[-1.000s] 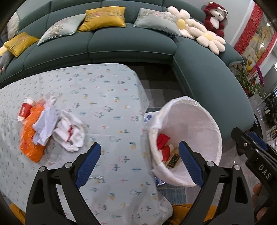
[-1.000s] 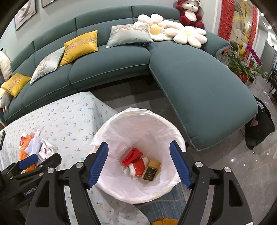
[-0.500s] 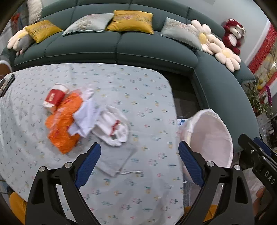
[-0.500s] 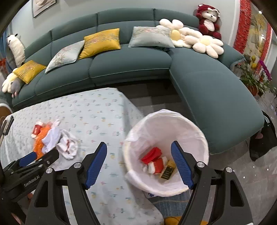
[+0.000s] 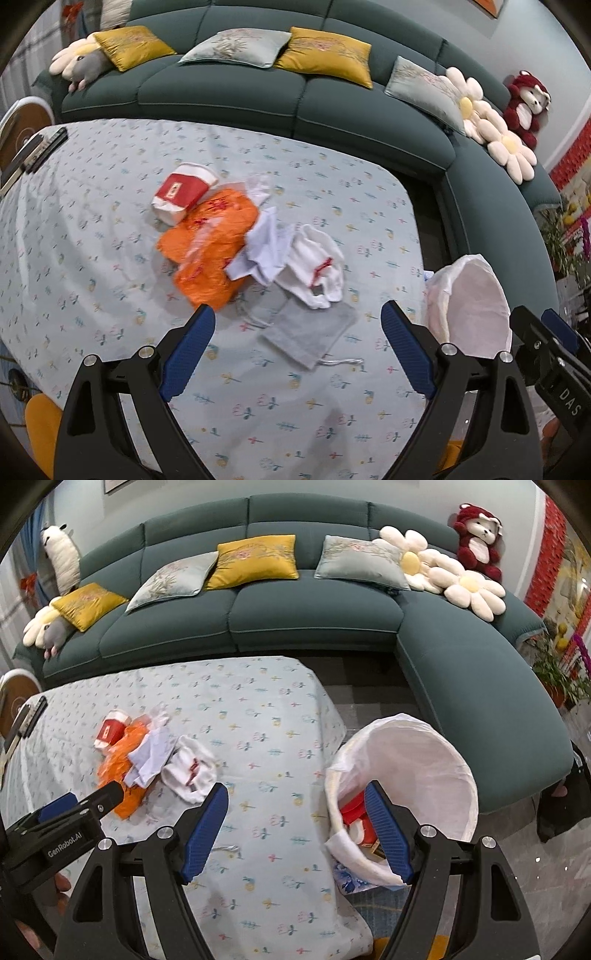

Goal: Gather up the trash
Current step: 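Move both grippers back toward the remaining trash pile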

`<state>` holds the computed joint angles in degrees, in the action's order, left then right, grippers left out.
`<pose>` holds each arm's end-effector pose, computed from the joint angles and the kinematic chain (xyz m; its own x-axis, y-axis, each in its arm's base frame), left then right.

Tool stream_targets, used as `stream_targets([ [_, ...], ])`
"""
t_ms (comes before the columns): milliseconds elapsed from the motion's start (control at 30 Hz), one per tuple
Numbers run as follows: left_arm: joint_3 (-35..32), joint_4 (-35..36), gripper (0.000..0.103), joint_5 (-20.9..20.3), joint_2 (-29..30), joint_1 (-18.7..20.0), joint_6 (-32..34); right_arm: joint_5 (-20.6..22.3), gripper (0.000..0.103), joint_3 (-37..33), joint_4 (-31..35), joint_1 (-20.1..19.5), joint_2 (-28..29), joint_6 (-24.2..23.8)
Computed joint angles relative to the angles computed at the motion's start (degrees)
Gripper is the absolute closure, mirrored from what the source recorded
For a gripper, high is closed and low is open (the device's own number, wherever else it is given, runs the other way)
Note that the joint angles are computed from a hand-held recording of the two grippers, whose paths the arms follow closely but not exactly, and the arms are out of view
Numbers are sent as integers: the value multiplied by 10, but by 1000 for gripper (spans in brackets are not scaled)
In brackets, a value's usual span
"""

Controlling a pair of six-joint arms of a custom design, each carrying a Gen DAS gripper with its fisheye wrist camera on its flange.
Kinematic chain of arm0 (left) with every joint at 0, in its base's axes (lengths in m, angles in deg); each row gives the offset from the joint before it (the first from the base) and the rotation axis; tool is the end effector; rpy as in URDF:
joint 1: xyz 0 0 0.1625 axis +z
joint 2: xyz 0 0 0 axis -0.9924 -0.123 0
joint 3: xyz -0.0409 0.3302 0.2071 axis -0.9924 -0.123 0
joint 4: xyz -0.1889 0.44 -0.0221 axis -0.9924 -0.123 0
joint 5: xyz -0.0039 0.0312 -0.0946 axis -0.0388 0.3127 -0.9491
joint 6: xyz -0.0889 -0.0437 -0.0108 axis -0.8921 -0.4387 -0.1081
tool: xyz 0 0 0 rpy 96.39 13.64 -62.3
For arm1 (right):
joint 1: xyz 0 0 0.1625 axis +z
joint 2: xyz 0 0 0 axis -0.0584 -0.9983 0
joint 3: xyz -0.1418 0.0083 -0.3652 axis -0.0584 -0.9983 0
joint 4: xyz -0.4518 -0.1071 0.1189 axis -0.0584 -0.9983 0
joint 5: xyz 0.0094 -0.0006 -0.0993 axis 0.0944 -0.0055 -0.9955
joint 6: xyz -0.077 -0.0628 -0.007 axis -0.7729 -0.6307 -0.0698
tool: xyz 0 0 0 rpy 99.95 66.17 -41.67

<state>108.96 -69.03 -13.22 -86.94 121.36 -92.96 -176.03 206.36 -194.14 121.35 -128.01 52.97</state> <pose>-0.0979 -0.3543 0.2217 -0.7129 -0.5577 -0.4251 -0.0603 0.6526 -0.7553 0.3106 -0.4320 0.0493 -0.6275 -0.4132 0.6599 -0.6548 0.7386 -0.1602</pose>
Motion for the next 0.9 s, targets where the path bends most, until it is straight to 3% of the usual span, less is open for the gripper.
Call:
stream_targets([
  [467,31,204,16,-9,-150,-12,-129,0,30,-9,25,38,44,13],
  [633,36,248,16,-13,-183,0,-147,12,30,-21,43,47,69,24],
  [800,47,235,16,-11,-217,29,-121,29,30,-45,67,51,106,39],
  [900,54,207,16,-3,-233,52,-72,36,30,-67,79,52,134,43],
])
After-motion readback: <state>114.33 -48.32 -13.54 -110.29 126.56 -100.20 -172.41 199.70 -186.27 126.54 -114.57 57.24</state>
